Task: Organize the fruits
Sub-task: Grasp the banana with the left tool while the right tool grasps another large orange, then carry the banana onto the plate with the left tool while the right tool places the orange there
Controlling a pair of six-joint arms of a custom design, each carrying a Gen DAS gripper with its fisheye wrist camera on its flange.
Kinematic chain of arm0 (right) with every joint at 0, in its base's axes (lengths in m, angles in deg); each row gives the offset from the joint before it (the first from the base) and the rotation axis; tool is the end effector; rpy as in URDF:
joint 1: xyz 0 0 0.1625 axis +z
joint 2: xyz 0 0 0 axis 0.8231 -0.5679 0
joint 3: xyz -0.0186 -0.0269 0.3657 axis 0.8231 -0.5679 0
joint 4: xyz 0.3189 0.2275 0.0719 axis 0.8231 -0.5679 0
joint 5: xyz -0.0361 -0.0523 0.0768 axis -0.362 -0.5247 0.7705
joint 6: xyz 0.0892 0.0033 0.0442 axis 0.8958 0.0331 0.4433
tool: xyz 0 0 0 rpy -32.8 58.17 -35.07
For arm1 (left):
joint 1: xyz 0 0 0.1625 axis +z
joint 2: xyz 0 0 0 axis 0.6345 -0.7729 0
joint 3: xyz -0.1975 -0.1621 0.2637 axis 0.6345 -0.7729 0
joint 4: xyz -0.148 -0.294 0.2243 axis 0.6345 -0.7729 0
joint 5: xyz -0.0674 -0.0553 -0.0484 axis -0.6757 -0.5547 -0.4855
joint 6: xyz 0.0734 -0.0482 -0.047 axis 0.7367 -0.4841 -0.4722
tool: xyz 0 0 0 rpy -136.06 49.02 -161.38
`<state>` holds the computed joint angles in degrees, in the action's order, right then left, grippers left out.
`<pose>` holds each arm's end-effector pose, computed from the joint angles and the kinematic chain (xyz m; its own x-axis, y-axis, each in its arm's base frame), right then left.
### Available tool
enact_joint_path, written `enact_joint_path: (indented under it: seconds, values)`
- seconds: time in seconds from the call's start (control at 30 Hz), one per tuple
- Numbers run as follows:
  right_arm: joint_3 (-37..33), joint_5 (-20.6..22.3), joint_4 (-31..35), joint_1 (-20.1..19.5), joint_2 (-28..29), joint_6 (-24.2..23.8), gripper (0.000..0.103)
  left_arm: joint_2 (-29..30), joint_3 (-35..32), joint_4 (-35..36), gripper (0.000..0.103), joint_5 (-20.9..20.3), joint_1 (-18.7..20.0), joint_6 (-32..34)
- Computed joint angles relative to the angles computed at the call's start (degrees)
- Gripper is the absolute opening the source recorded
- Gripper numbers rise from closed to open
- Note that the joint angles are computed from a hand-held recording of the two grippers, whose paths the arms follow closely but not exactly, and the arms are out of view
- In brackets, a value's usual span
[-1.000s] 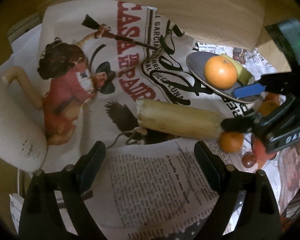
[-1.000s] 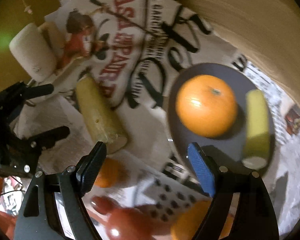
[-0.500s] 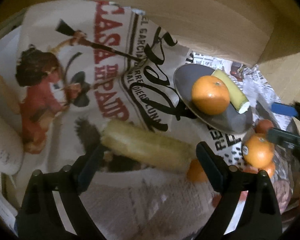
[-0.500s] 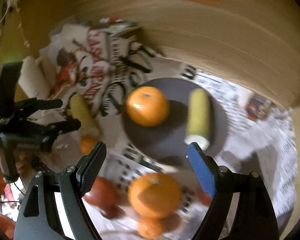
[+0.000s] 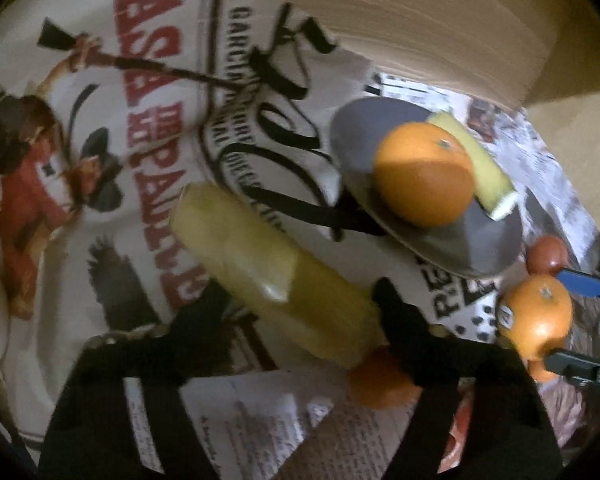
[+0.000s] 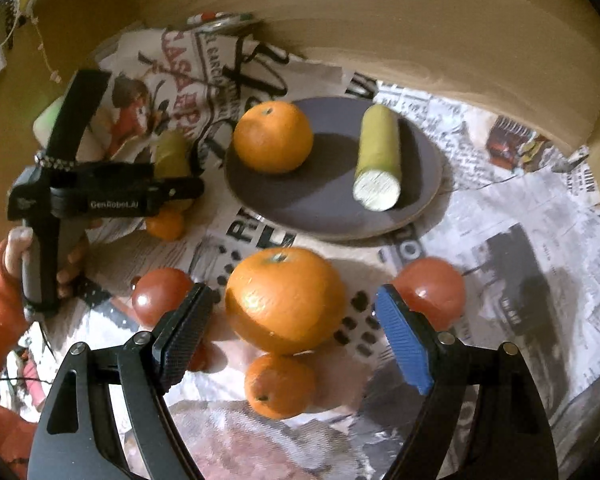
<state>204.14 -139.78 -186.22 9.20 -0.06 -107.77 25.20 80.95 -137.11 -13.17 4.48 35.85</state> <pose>-0.0931 -0.4835 0.2824 -0.6741 -0.5165 0.5280 -0.6660 0.7342 -0.1322 -0.2757 -0.5461 -0.1272 -0.7966 0.1078 -0.5948 0.3858 0.8482 -0.3630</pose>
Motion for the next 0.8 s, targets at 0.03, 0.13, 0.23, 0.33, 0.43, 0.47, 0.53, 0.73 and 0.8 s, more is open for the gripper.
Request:
enact_joint_path:
  seconds: [0.03,0.13,0.23,0.33,0.43,0.47,0.53,0.73,0.8]
  values:
    - [-0.03,-0.17,0.11,0.06,0.22,-0.11,0.081,-0.04,0.18,-0.24,0.062,-0.22,-0.11,0.59]
    - [-1.03,-0.76,1.4,0.27,1.23,0.3,0.077,-1.1,1.88,-1.29,0.053,-1.24,-0.16,1.87]
    - [-1.86,-1.76,1.76,0.44,2.5,0.76,0.069,-3.82,5.65,-2.38,0.042,-2.2,-0.14,1.82]
    - [-2.64,-1.53,2.92,0.15,3.08,1.28,0.064,-6.2,8.5,-2.36,0.039,-2.84,0.12,1.16]
    - [-2.87,-1.26,3.45,0.07,3.2,1.7,0.064,-6.8,8.01,-0.63,0.039,-4.04,0.63,1.28]
    - [-2.82,-1.35,3.34,0.14,3.23,1.85,0.064,-6.66,7.33,0.18,0.039,-4.27,0.78,1.51]
    - [-2.82,-1.56,3.35,0.26,3.28,2.27,0.064,-5.97,5.83,1.03,0.041,-4.28,1.1,2.01]
    - [-3.06,-1.26,3.85,0.2,3.35,3.09,0.064,-2.28,-0.5,3.41,0.042,-1.53,2.24,3.88]
    - [-3.02,-1.31,3.33,0.33,3.6,3.03,0.064,-1.39,-1.75,2.96,0.042,-0.94,2.53,4.65]
